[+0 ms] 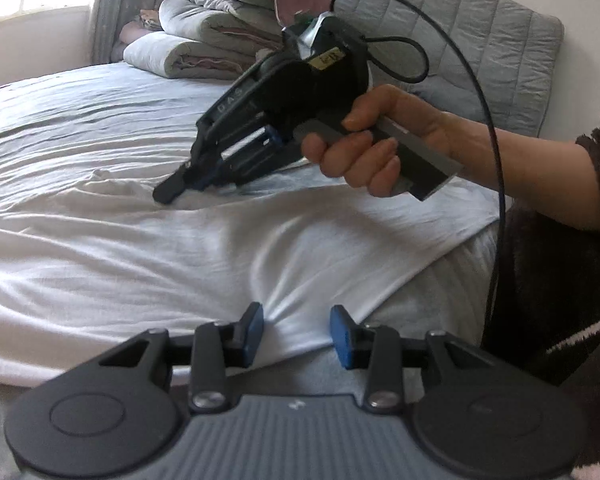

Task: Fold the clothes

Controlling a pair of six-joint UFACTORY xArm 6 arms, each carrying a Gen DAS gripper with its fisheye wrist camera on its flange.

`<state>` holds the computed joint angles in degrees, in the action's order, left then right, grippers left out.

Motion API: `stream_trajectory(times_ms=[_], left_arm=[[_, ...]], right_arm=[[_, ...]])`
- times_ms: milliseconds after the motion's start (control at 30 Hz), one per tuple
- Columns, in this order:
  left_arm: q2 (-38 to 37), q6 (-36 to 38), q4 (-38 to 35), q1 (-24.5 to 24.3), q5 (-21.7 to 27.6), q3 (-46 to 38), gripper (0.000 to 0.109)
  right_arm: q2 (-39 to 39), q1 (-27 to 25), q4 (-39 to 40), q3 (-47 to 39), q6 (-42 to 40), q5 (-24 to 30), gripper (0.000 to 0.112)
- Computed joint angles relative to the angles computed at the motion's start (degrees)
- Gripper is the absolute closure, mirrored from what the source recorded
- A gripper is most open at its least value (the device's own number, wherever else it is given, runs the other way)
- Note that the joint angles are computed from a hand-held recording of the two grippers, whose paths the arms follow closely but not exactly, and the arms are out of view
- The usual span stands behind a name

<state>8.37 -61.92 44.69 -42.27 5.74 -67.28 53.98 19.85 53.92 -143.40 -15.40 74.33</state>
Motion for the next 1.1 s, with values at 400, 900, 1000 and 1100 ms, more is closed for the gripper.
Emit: stream_trajectory(times_ms=[400, 900, 1000, 1100], left_arm=[[-1.32, -12.20, 9.87, 0.67, -0.68, 0.58, 0.070], [9.04, 18.56, -15.93, -5.09, 5.30, -12.02, 0.070], [9.20, 18.67, -15.48, -5.51, 7.20, -13.06, 0.070], [9.34, 17.42, -15.34, -5.35, 6.49, -13.35, 0.069]], right_arm=[[-10.95, -0.14, -1.70, 16.08, -8.78, -10.23, 0.097], [-22.83, 1.01, -5.76, 34.06, -24.44, -17.72, 0.108], [-23.69, 0.87, -5.59, 35.31, -24.53, -20.00, 0.107], [-23.77, -0.04, -5.99, 34.54, -23.32, -18.27, 0.100]])
